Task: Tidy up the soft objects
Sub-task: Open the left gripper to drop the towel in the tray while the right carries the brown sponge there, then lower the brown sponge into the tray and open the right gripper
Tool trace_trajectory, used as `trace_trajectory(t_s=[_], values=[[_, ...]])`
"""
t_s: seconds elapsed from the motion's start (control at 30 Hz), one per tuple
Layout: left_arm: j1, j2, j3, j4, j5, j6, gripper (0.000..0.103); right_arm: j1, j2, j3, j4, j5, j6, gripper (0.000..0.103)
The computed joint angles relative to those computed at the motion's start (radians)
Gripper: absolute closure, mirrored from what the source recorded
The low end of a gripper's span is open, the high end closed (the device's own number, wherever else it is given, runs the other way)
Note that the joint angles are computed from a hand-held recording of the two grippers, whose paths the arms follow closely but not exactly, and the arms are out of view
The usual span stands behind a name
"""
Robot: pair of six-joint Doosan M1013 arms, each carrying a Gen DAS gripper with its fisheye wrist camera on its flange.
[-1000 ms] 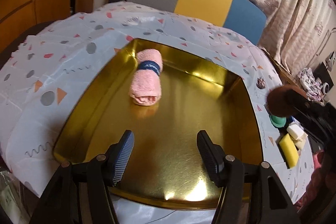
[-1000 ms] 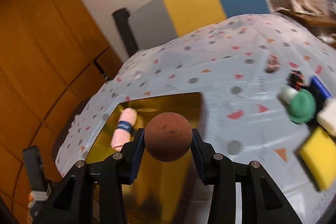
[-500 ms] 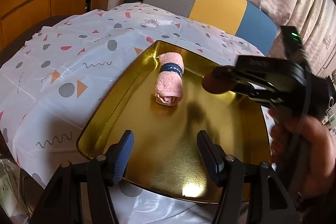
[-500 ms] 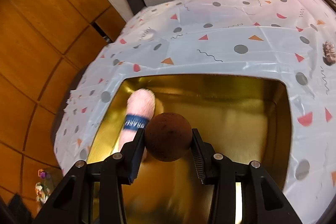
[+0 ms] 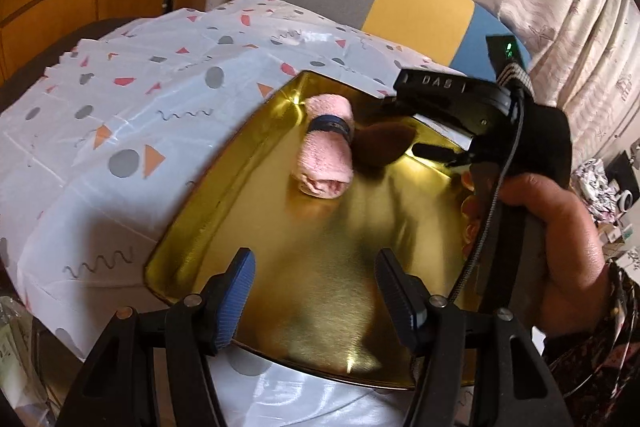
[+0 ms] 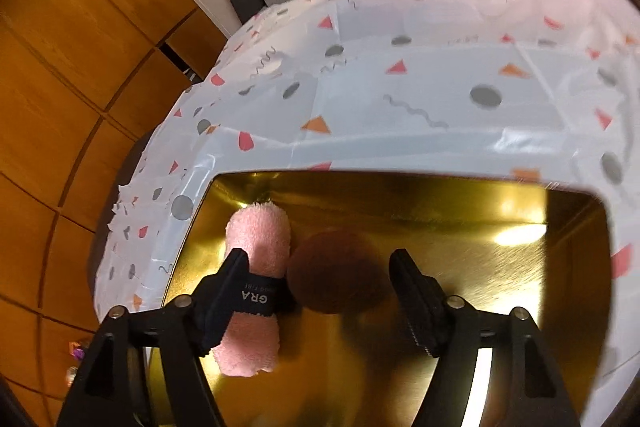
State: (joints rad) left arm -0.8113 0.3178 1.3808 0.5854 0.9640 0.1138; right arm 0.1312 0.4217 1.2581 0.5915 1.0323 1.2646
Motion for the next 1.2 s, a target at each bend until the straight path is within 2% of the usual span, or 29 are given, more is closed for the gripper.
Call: trace_trajectory(t_s=[0.13,0.33,0.4,0.57,0.7,0.9,1.2], values=[[0.0,0.001,0.001,-0.027,-0.038,0.026,0.04,-0.006,-0.03,0.012,-0.015,-0.049,-0.046,0.022],[-0.013,0.009,-0.011,-0.016,-0.039,0.06,0.04,-0.017,-0.103,0.066,-0.013,-0.132,-0.177,0.011],[-0.016,0.011,-0.013,-0.018,-0.039,0.067,0.04,-0.027,-0.13,0.096,0.009,-0.149,-0.23,0.01],[-0.023,0.015,-0.019,-0.026,-0.046,0.093,0.04,-0.071,-0.181,0.162,0.047,-0.137,-0.256,0.01],[-0.028,0.016,-0.016,-0.038,-0.082,0.133,0.04,-0.116,-0.222,0.231,0.066,-0.145,-0.246,0.01],[-0.044,0.028,-0.03,-0.041,-0.096,0.191,0.04,-0.186,-0.277,0.326,0.065,-0.181,-0.208,0.01],[-0.069,0.051,-0.054,-0.078,-0.14,0.307,0.04,-0.282,-0.338,0.434,0.055,-0.204,-0.238,0.008]])
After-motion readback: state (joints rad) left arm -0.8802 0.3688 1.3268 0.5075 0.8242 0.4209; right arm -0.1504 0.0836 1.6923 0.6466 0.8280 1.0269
